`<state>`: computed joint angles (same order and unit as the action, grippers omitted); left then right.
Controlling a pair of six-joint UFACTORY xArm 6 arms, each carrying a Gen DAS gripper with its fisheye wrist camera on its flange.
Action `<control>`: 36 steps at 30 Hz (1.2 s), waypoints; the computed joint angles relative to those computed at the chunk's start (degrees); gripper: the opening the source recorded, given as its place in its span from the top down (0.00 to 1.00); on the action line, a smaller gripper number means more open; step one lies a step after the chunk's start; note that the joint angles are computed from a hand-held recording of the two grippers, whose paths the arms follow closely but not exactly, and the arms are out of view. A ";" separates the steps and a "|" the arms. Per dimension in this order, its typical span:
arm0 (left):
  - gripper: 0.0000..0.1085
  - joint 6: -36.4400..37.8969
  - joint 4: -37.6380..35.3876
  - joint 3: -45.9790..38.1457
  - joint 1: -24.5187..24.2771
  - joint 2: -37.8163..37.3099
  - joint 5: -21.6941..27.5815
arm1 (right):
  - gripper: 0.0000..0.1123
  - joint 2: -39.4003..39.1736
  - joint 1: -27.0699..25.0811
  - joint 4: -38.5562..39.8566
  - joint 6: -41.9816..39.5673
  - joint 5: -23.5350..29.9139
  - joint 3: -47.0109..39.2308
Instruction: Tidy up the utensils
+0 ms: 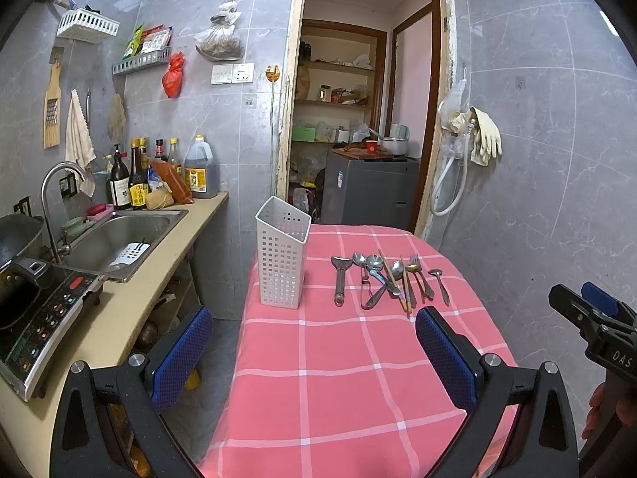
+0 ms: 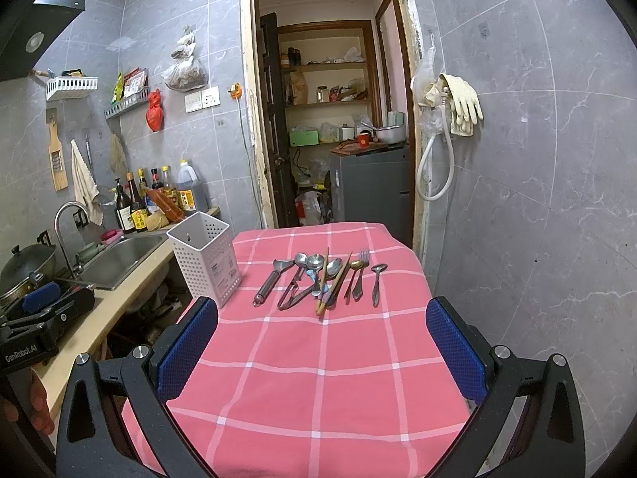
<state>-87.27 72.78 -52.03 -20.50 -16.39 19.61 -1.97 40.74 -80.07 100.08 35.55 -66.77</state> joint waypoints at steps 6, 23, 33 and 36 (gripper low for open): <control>0.06 -0.01 0.02 -0.06 -0.14 0.00 0.17 | 0.09 -0.38 -0.30 0.58 -0.79 -0.19 -0.07; 0.06 1.00 -0.81 -0.10 -0.28 -0.30 0.50 | 0.09 -0.43 -0.33 0.49 -0.74 -0.38 0.00; 0.06 1.25 -0.90 -0.02 -0.21 -0.40 0.44 | 0.09 0.44 -0.09 0.68 -0.98 -0.40 -1.01; 0.06 1.15 -0.85 -0.09 -0.29 -0.29 0.50 | 0.09 0.34 -0.24 0.99 -1.35 -0.51 -0.98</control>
<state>-86.12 71.93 -52.12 -20.80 -16.68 20.11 -1.62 40.49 -79.08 98.73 35.04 -67.75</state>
